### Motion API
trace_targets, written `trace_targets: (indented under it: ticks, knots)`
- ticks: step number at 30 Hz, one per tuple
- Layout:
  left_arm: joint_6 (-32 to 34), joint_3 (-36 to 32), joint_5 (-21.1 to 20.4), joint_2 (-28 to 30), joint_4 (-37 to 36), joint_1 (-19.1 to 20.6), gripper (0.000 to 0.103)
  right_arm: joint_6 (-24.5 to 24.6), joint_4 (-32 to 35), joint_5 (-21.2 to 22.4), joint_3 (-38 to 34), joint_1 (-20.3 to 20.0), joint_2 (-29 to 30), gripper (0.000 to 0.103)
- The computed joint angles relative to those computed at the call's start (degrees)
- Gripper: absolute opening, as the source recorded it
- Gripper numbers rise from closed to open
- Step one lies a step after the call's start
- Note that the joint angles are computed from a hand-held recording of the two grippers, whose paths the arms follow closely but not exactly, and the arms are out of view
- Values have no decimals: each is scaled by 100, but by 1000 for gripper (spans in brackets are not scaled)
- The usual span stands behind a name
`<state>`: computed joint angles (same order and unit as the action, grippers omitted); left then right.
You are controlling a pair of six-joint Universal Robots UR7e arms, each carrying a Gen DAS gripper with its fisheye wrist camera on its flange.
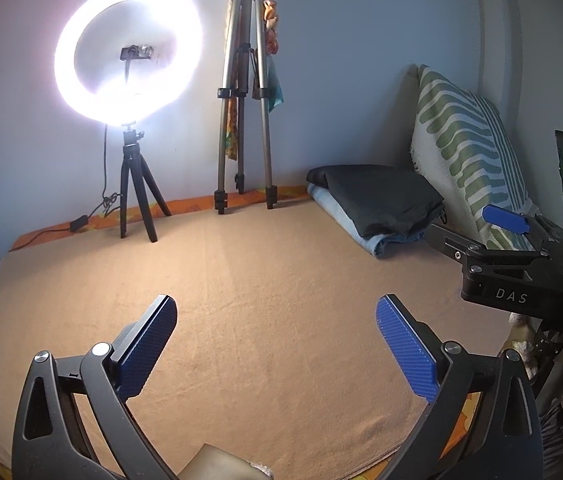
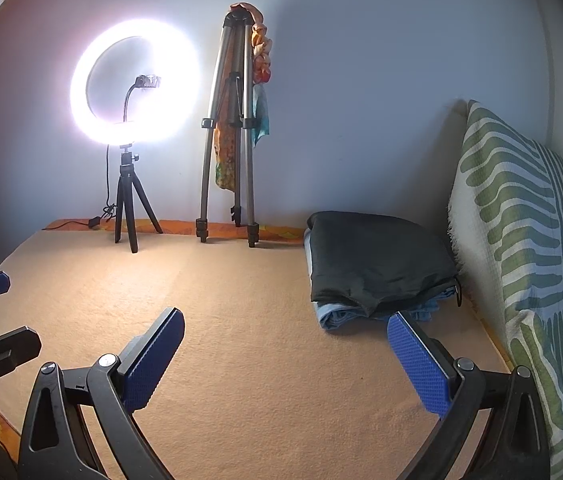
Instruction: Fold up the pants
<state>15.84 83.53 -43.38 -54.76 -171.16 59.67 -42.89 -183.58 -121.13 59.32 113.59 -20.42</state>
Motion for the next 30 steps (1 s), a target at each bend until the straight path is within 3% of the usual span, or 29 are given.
trace_targets:
  ticks: [30]
  knots:
    - [-107,-1,-112,-35,141,14,101,33,12,5,-7,-15,-7,103]
